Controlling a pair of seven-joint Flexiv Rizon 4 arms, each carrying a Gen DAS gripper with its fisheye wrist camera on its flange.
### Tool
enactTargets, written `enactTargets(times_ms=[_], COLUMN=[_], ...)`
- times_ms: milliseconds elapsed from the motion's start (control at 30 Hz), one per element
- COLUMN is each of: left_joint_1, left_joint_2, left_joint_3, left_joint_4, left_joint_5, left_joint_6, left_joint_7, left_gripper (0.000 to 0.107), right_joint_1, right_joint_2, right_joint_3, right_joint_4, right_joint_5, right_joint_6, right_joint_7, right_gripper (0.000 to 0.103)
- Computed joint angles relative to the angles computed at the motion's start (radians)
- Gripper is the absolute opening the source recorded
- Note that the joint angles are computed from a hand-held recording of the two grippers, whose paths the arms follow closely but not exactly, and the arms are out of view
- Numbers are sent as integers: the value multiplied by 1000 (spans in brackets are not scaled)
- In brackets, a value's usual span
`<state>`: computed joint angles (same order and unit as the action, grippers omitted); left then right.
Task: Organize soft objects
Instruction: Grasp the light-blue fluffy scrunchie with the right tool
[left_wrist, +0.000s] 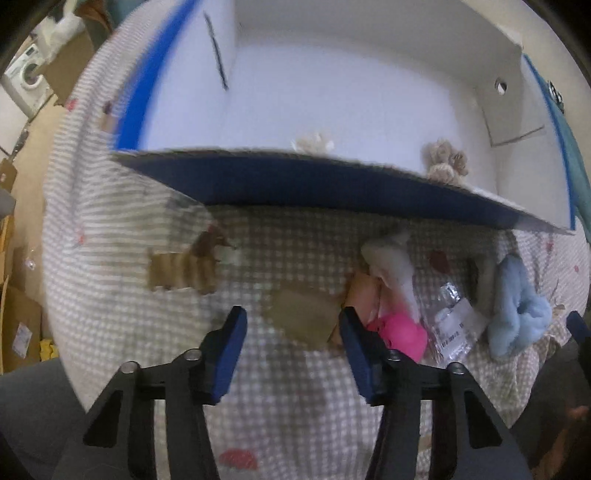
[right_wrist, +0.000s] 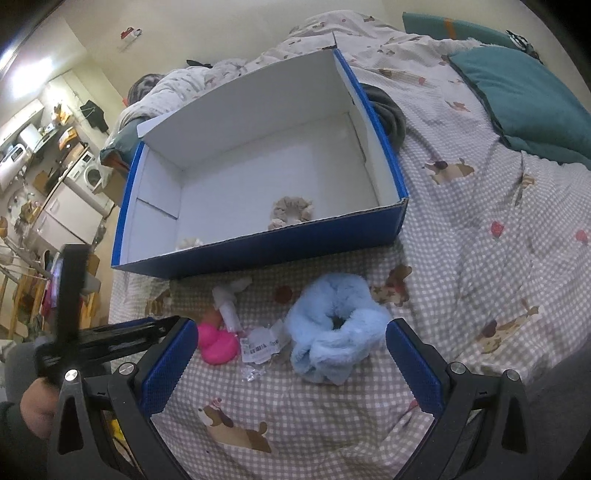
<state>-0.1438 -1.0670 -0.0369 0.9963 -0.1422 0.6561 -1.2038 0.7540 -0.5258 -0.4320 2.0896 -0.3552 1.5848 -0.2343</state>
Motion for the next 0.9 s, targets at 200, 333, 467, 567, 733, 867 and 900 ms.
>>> enactTargets(times_ms=[200, 333, 467, 567, 733, 867, 900], left_joint_1=[1, 12, 28, 41, 71, 84, 88], left_joint_2=[-17, 12, 70, 117, 195, 221, 223], left_joint_3=[-12, -42, -53, -60, -73, -70, -67], left_joint_4=[-10, 43, 134, 208, 311, 331, 332], left_joint_5=[-8, -30, -55, -76, -112, -134, -141], left_joint_6=[-16, 16, 58, 96, 152, 150, 140], left_joint_7=[6, 57, 94, 113, 158, 168, 165], left_gripper=[14, 7, 6, 6, 6, 6, 6], right_joint_1=[-18, -34, -39, -37, -60, -83, -80], right_joint_2=[-2, -4, -3, -3, 0, 2, 3], right_joint_3=[22, 40, 43, 37, 59, 79, 75], right_joint_4=[-6, -15, -15, -10, -7, -6, -3], right_joint_5=[7, -4, -17, -22, -19, -12, -13], right_joint_6=[-6, -21, -25, -22, -27, -38, -39], right_joint_7=[-3, -6, 6, 20, 29, 49, 58], right_gripper=[103, 103, 103, 103, 103, 103, 103])
